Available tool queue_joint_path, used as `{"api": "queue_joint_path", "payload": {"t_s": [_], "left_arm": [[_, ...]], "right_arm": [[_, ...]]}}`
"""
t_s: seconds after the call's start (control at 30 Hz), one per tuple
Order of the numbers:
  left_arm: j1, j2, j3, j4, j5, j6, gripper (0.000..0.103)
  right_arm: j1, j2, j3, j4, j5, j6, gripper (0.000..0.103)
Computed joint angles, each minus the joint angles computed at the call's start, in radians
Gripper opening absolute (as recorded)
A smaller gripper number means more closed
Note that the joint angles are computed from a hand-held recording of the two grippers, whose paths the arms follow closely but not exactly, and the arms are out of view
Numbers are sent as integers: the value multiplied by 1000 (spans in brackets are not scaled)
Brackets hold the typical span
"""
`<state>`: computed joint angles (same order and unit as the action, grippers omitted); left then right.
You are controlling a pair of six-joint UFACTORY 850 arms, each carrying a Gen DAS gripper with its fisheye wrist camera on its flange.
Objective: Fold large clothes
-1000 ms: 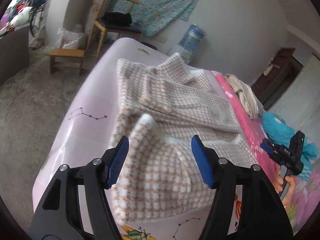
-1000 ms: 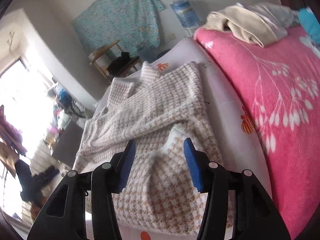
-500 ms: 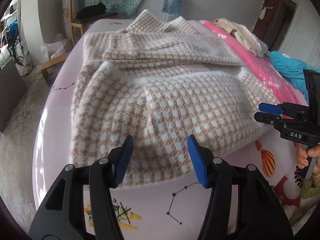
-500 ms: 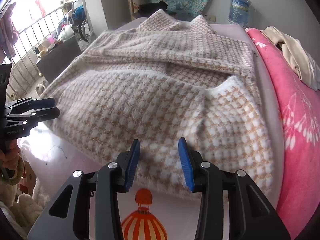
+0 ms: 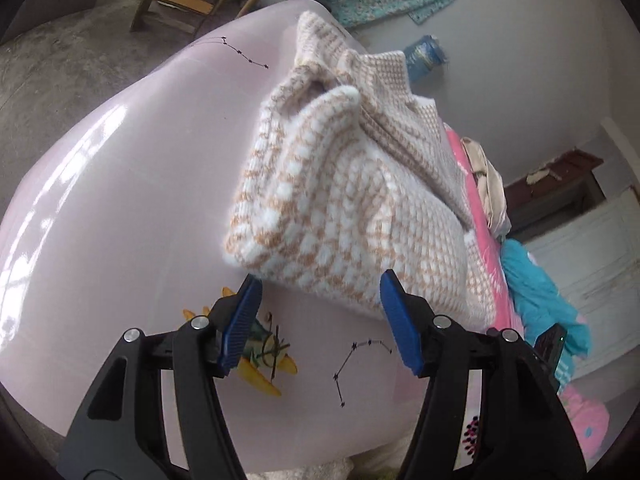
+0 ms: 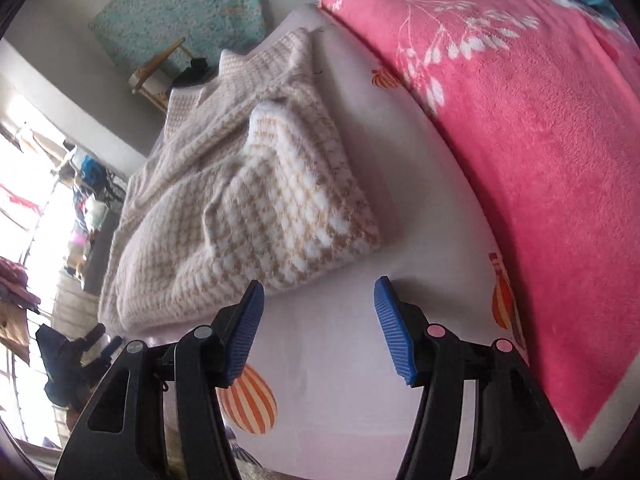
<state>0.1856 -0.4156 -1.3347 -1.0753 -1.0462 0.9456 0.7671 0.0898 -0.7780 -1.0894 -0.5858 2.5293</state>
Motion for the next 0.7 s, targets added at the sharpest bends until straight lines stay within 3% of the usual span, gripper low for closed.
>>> {"api": "queue_joint_path", "payload": {"t_s": [0.07,0.2,0.27,0.3,0.37,0.43,0.53,0.7], "left_arm": [[-4,-8,0,-37,16,-23,53],[-46,30,28,-9,173,-10,25],[-78,77,57,45,293,48,15],[-91,106,76,56,343,91,12],[-108,170,122,43,416,186,10],[-98,201,129,30,398,227,9],[-66,200,95,49,300,200,8],[-4,193,58,138,150,125,8]], "right_arm": [[-9,-18,-4,-63,-20,73,56],[-14,-82,-44,-134,-94,150,53],[-10,-124,-100,-46,-170,30,25],[-4,-131,-115,-42,-194,3,17],[18,-138,-153,-12,-261,-77,11],[48,-127,-174,-5,-326,-113,10],[86,-103,-189,9,-391,-151,8],[133,-39,-170,40,-387,-170,8]]}}
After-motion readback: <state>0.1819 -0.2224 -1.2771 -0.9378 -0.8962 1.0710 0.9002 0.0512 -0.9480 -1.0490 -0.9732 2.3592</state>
